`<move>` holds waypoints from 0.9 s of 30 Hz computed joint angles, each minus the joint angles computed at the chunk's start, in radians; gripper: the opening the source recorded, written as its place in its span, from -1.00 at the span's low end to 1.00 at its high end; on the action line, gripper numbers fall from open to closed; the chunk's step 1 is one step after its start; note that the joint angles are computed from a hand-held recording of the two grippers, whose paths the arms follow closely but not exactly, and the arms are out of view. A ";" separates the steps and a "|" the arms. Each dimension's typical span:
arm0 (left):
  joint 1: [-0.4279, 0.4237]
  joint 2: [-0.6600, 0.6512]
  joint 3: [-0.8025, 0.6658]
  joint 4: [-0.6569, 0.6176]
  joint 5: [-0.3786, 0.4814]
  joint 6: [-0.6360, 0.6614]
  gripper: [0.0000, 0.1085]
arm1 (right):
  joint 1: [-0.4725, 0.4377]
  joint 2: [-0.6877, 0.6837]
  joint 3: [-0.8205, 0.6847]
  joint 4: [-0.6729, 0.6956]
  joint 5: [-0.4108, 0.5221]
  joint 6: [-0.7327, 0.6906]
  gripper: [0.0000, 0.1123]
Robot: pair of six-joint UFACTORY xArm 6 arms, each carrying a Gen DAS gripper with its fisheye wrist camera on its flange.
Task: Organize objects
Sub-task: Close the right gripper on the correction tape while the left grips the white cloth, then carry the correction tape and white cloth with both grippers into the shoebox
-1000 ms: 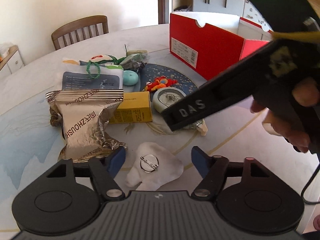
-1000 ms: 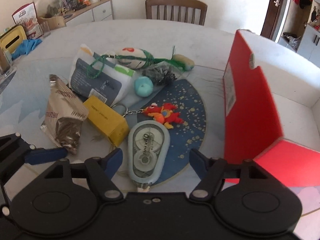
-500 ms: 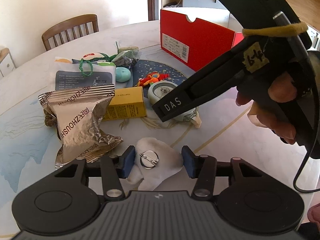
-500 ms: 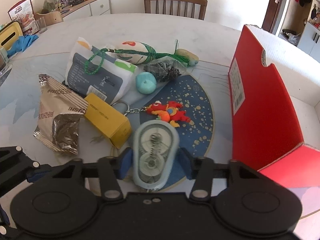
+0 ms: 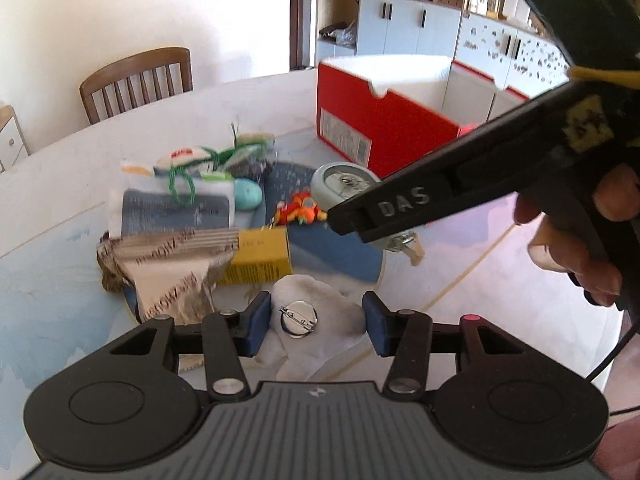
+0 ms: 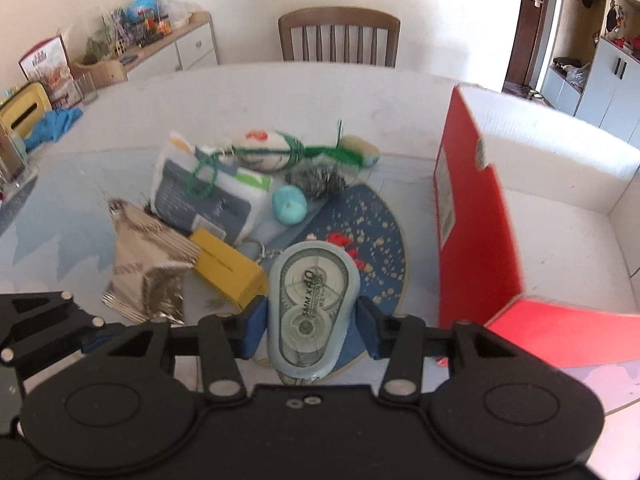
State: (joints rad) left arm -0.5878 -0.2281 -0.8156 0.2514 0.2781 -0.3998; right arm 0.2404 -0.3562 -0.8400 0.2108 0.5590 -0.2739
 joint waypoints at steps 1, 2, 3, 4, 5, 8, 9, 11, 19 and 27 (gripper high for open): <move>0.000 0.000 -0.009 -0.002 0.003 0.002 -0.10 | -0.003 -0.011 -0.005 -0.007 0.007 0.004 -0.17; 0.000 0.000 -0.017 0.002 0.006 -0.001 -0.10 | -0.008 -0.018 -0.009 -0.011 0.011 0.008 -0.17; 0.002 0.000 -0.028 0.001 0.009 0.002 -0.10 | -0.013 -0.026 -0.014 -0.008 0.019 0.007 -0.17; 0.003 0.001 -0.038 -0.009 0.011 0.010 -0.10 | -0.022 -0.033 -0.024 0.000 0.032 0.004 -0.17; 0.003 0.001 -0.047 -0.024 0.013 0.021 -0.10 | -0.026 -0.043 -0.027 0.002 0.037 0.007 -0.17; 0.000 0.011 -0.088 -0.057 0.023 0.051 -0.10 | -0.049 -0.064 -0.049 0.025 0.056 -0.013 -0.17; -0.002 0.017 -0.103 -0.065 0.027 0.058 -0.10 | -0.059 -0.072 -0.058 0.033 0.059 -0.024 -0.17; -0.007 0.033 -0.136 -0.088 0.034 0.074 -0.10 | -0.076 -0.078 -0.077 0.044 0.067 -0.037 -0.17; -0.031 0.143 -0.307 -0.023 0.056 -0.008 -0.10 | -0.176 -0.048 -0.149 0.104 0.067 -0.134 -0.17; -0.076 0.324 -0.568 0.108 0.157 -0.154 -0.10 | -0.301 0.017 -0.217 0.239 0.110 -0.356 -0.17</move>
State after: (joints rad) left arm -0.6642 0.0962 -1.3840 0.3589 0.4356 -0.5541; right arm -0.0611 -0.3389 -1.0573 0.4500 0.6685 -0.6303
